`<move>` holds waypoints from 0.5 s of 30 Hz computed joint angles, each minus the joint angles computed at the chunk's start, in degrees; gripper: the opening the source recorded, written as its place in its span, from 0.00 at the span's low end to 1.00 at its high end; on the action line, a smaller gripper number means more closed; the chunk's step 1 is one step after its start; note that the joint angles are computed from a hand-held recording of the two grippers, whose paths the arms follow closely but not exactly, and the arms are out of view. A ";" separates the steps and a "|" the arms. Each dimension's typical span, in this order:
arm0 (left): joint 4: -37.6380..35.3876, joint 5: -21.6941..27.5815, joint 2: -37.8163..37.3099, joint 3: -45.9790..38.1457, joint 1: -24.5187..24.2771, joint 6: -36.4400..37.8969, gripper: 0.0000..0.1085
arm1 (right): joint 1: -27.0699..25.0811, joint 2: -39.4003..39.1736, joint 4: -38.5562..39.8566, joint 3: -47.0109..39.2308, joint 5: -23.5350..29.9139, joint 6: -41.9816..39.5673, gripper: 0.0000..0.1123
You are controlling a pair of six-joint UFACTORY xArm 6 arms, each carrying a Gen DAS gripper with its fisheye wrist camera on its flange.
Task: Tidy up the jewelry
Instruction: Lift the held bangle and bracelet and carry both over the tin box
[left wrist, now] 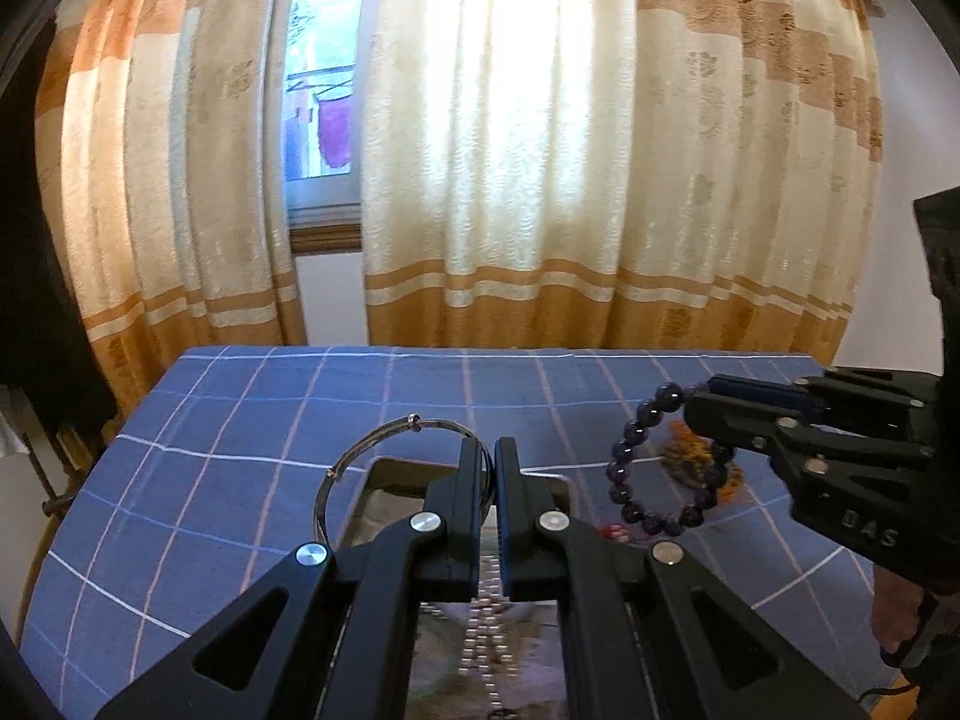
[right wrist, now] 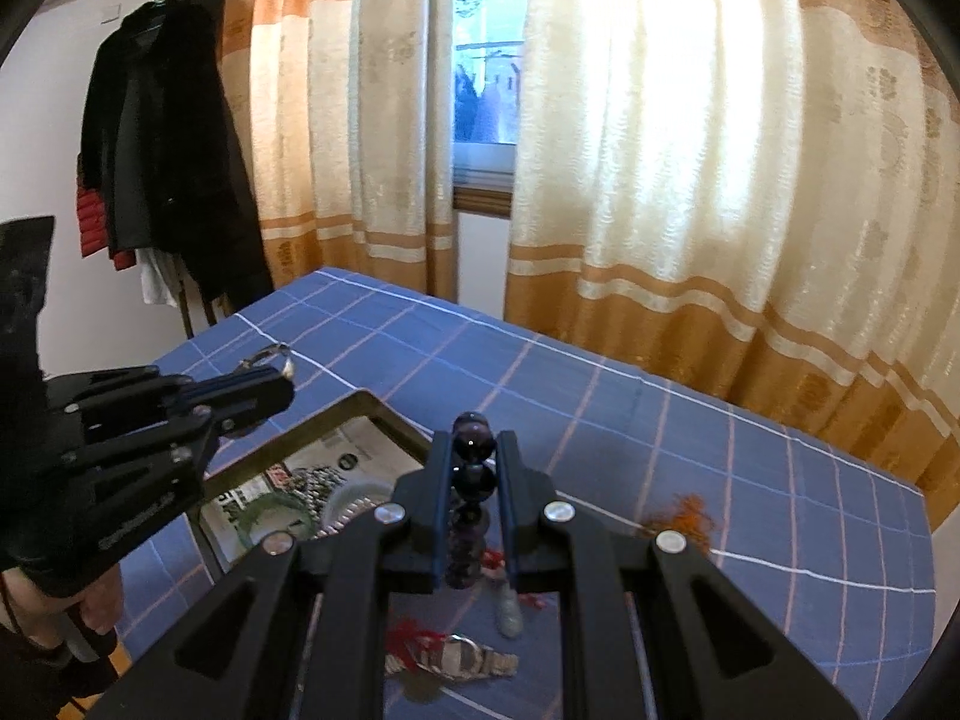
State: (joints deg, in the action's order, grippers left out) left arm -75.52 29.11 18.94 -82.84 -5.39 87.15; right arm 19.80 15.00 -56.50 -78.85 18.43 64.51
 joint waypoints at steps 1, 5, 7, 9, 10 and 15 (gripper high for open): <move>0.64 -0.13 0.93 -0.94 0.32 -0.80 0.03 | 0.27 0.78 0.59 -0.88 -0.09 -0.65 0.15; 3.22 -0.45 4.13 -4.07 0.98 -3.56 0.03 | 1.08 4.15 3.66 -4.51 -0.66 -3.60 0.15; 4.94 -0.92 5.91 -5.63 1.13 -5.20 0.03 | 1.38 5.83 5.36 -6.15 -1.01 -5.17 0.15; 6.23 -0.82 7.55 -7.29 1.39 -6.72 0.03 | 1.68 7.74 7.09 -8.06 -1.26 -6.82 0.15; 6.97 -0.66 8.59 -8.35 1.51 -7.46 0.03 | 1.76 8.58 7.86 -8.88 -1.39 -7.51 0.15; 11.70 -0.83 12.62 -12.36 1.28 -11.75 0.03 | 1.93 12.36 12.03 -12.30 -1.11 -10.89 0.15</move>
State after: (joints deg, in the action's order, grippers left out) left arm -63.83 28.28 31.56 -95.20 -4.12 75.40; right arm 21.73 27.36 -44.46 -91.15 17.33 53.62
